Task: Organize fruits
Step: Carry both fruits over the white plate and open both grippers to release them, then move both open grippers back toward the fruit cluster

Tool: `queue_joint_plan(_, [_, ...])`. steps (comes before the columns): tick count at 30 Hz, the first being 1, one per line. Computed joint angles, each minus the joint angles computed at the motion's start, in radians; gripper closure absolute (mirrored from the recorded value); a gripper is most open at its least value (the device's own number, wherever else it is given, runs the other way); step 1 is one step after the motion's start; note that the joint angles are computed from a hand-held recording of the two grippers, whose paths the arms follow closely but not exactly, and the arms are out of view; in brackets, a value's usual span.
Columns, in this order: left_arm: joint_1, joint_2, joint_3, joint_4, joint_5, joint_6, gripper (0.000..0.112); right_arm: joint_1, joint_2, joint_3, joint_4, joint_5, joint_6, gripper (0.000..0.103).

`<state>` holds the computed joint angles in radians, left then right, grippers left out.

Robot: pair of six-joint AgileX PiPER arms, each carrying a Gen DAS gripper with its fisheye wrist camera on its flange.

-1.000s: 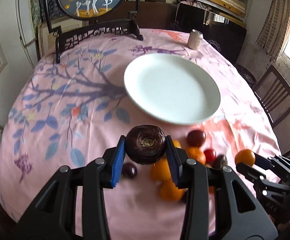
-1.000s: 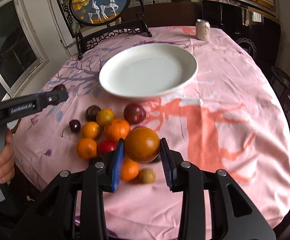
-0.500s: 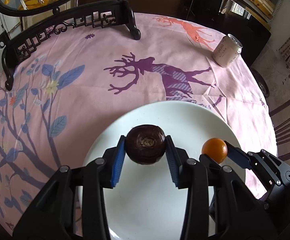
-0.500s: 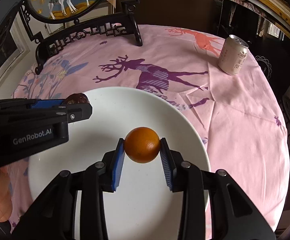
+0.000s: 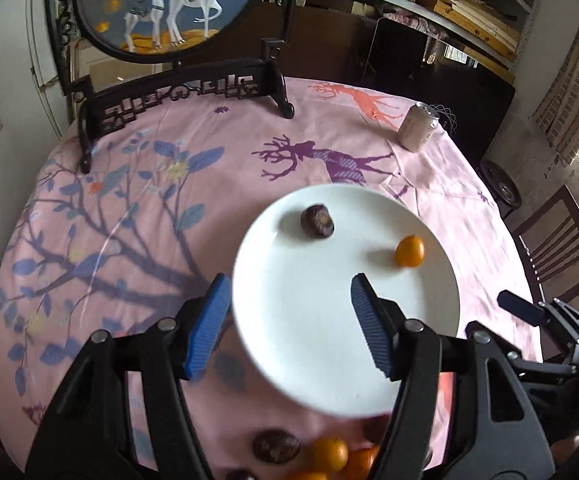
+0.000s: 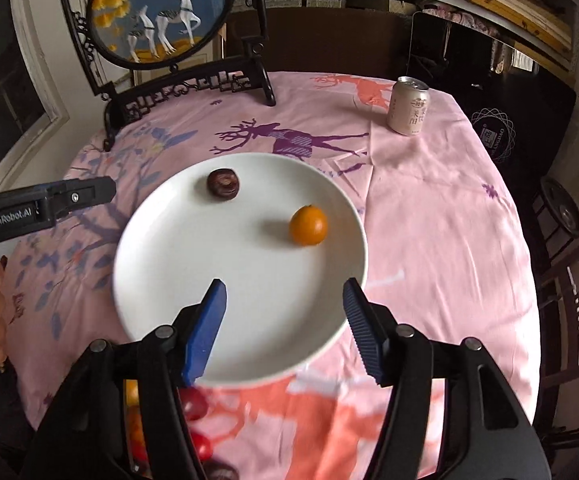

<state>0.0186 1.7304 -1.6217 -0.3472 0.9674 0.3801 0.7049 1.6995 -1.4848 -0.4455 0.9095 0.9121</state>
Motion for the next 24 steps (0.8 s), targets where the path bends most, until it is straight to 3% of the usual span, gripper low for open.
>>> queue_joint_plan(3, [0.109,-0.218,0.3,-0.122,-0.014,0.191,0.044,0.211,-0.126,0.183,-0.205,0.051,0.3,0.041])
queue_joint_plan(6, [0.181,-0.392,0.577,-0.207,-0.109,0.345,0.044,0.398,-0.129,0.252,-0.353,0.178,0.579,0.041])
queue_joint_plan(9, [0.214,-0.488,0.702,-0.205,-0.133,0.421,0.044,0.457,-0.144,0.274,-0.357,0.2,0.668,0.041])
queue_joint_plan(13, [0.308,-0.557,0.774,-0.249,-0.095,0.512,0.044,0.51,-0.132,0.252,-0.348,0.258,0.688,0.041])
queue_joint_plan(17, [0.379,-0.589,0.812,-0.27,-0.057,0.583,0.043,0.565,-0.135,0.271,-0.323,0.243,0.726,0.041])
queue_joint_plan(23, [0.432,-0.59,0.872,-0.261,-0.051,0.664,0.041,0.581,-0.08,0.305,-0.263,0.052,0.705,0.041])
queue_joint_plan(24, [0.439,-0.589,0.88,-0.257,-0.055,0.67,0.041,0.573,-0.066,0.301,-0.259,0.033,0.698,0.045])
